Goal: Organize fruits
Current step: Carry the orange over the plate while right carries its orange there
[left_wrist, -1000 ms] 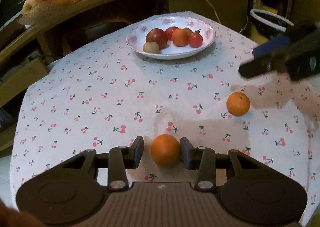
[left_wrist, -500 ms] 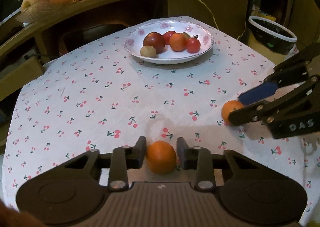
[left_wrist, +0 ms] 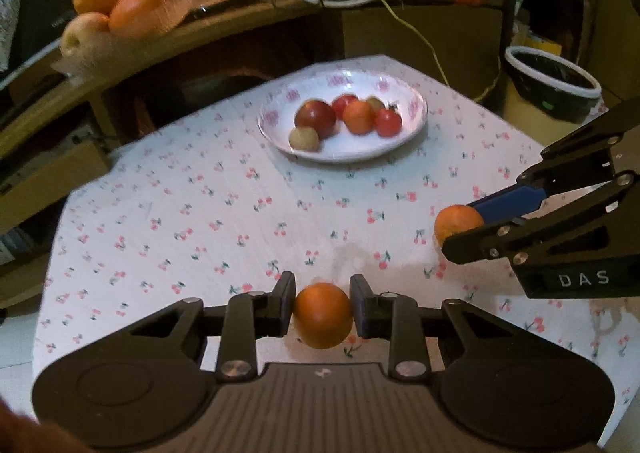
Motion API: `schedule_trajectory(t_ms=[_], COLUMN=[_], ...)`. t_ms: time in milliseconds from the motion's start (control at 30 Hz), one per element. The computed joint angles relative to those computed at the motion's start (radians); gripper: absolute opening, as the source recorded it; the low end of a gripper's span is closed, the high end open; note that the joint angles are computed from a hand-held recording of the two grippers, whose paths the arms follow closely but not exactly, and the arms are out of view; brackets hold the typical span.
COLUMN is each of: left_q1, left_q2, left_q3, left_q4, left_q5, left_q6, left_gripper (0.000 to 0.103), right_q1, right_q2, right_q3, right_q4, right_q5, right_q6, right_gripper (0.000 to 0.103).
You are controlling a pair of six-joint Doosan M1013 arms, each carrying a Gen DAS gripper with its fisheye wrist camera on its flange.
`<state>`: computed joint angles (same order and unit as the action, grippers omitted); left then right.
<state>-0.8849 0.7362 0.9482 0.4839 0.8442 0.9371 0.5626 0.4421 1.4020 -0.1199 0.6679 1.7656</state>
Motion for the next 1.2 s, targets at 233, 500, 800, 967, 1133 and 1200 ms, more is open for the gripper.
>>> schedule_trajectory(t_ms=[233,500,800,967,1133,1200], left_q1=[0.0,0.029,0.046,0.052,0.059,0.061], left_q2=[0.031,0.136,0.242,0.294,0.354,0.366], left_q3=[-0.089,-0.275,-0.46,-0.549,-0.655,-0.675], left_q4=[0.032,-0.024,-0.08,-0.109,-0.138,-0.146], left_q5=[0.018,0.025,0.102,0.14,0.192,0.198], left_q6=[0.044,0.115,0.203,0.234,0.262,0.266], left_gripper=[0.035,0.035,0.035,0.035,0.035,0.035], right_q1=[-0.006,-0.033,-0.049,-0.061,-0.074,-0.081], right_q2=[-0.034,-0.002,0.055,0.077,0.098,0.106], right_q3=[0.017,-0.033,-0.109,-0.136,-0.161,-0.169], right_q4=[-0.046,-0.129,-0.186,-0.178,-0.156,-0.137], right_q5=[-0.096,-0.111,-0.069,-0.045,-0.019,-0.014], right_q6=[0.06,0.175,0.203,0.193,0.181,0.167], right_gripper=[0.024,0.024,0.025,0.025,0.025,0.025])
